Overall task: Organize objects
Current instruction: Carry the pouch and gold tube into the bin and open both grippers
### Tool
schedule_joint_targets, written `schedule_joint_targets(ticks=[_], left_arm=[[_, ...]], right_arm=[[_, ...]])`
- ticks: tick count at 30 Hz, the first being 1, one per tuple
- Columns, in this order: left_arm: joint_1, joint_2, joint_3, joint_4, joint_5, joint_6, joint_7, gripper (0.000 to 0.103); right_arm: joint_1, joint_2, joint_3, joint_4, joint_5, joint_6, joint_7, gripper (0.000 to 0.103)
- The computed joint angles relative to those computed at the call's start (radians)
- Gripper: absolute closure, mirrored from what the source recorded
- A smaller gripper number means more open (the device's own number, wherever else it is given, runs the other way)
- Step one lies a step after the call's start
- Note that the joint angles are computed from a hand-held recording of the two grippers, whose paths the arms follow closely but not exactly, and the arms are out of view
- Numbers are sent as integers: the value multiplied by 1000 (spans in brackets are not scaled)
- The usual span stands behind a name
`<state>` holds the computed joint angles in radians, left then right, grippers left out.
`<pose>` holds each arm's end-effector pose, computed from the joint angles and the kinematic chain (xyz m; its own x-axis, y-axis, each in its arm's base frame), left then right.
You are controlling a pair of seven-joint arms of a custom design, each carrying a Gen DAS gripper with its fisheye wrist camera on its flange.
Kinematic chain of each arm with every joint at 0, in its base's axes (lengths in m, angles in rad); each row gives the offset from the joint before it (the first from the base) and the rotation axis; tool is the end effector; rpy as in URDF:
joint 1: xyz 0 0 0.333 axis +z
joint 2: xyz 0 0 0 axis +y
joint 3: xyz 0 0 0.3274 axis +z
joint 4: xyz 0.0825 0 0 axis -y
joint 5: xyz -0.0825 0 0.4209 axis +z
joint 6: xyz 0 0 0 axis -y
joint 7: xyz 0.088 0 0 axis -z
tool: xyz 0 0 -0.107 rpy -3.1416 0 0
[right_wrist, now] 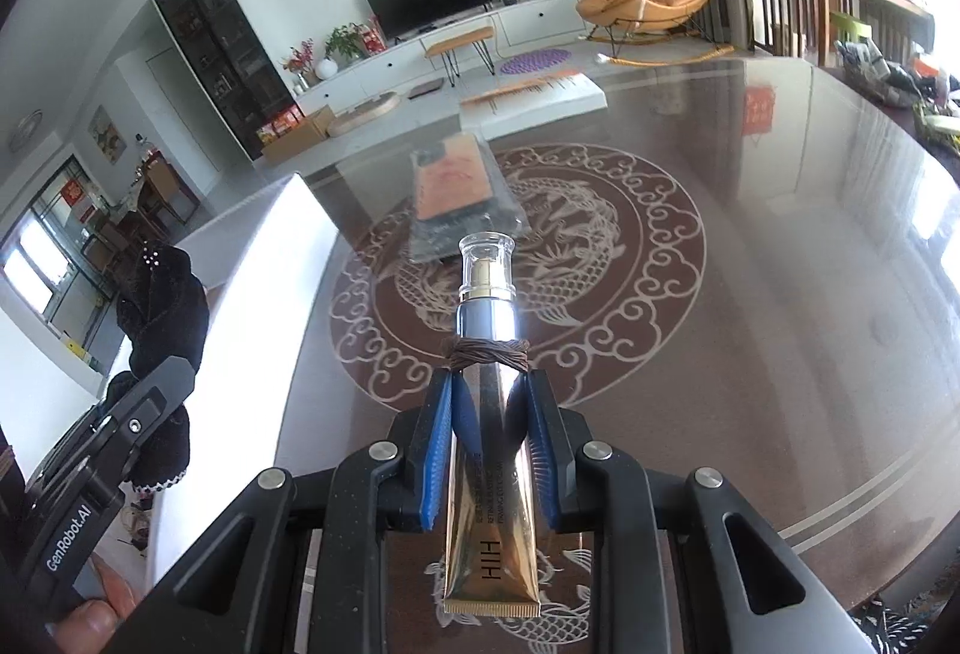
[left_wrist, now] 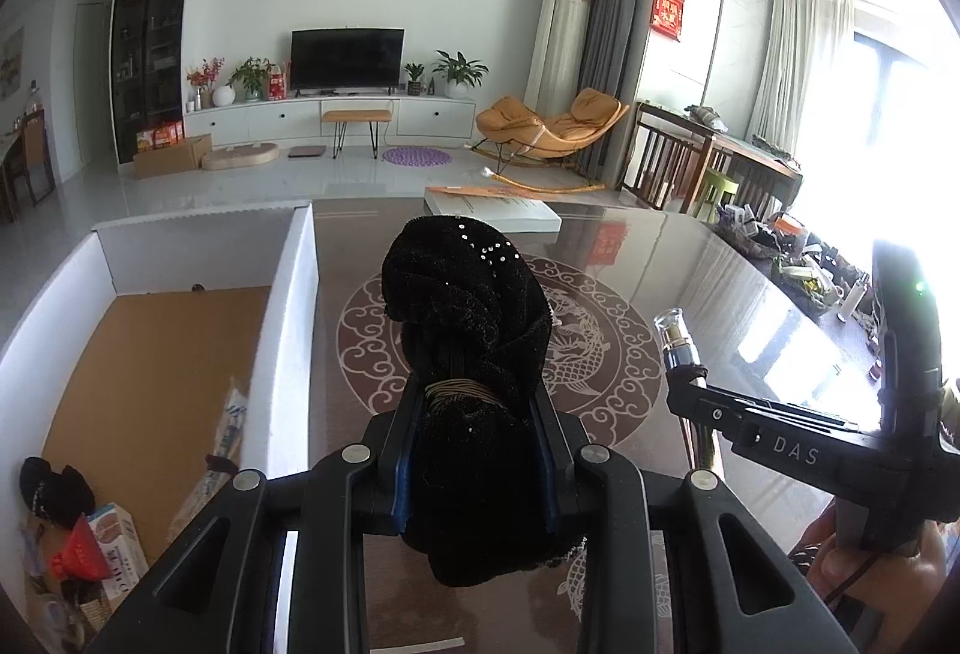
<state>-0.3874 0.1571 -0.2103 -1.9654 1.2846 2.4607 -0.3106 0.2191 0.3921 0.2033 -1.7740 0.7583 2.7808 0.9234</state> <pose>0.5412 -0.3641 0.4230 0.2930 -0.9463 0.1364 -0.5227 -0.2780 -0.8059 0.6773 0.2538 0.3923 0.4668 -0.8292 -0.3076 -0.7516 -0.1887 -0.6320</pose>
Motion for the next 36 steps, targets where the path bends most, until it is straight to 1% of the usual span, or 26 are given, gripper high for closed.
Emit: schedule_joint_targets(ticks=[2, 5, 8, 10, 14, 17, 21, 22, 24, 25, 26, 27, 28, 30, 32, 36], left_arm=[[5, -60, -1, -55, -1, -11, -15, 73], [30, -156, -15, -143, -18, -35, -30, 73], [65, -260, -36, -236, -60, -75, -20, 73], [91, -327, -51, -296, -98, -112, -3, 73], [137, -452, -74, -413, -194, -189, 36, 73], [168, -532, -74, -501, -270, -198, 60, 73], [200, -589, -75, -585, -370, -201, 73, 70], [208, -594, -71, -603, -393, -188, 68, 68], [219, -584, -55, -623, -448, -152, 86, 52], [227, -560, -51, -617, -472, -139, 105, 30], [233, -539, -54, -607, -490, -151, 124, 13], [238, -522, -64, -594, -497, -177, 136, 10], [242, -501, -76, -576, -494, -200, 144, 9], [243, -475, -83, -555, -481, -223, 153, 9], [243, -457, -83, -541, -466, -222, 143, 9], [239, -417, -87, -483, -427, -223, 113, 9]], right_arm=[[-14, -33, 32, -13, 46, -8, -55, 78], [-9, -76, 58, -24, 120, -31, -136, 78], [18, -109, 64, -23, 183, -71, -202, 78], [44, -118, 62, -9, 206, -116, -228, 78], [105, -108, 60, 43, 205, -205, -242, 78], [151, -83, 66, 79, 184, -261, -248, 78], [208, -1, 71, 157, 118, -320, -222, 78], [216, 29, 73, 186, 104, -342, -209, 78], [229, 74, 79, 221, 85, -365, -189, 77], [245, 96, 71, 239, 52, -365, -163, 76], [265, 114, 57, 252, 6, -356, -128, 73], [282, 126, 43, 259, -40, -347, -93, 57], [291, 130, 36, 256, -74, -329, -71, 34], [277, 115, 48, 215, -76, -246, -90, 21], [263, 97, 55, 179, -82, -171, -113, 20], [228, 83, 54, 140, -76, -56, -110, 13]])
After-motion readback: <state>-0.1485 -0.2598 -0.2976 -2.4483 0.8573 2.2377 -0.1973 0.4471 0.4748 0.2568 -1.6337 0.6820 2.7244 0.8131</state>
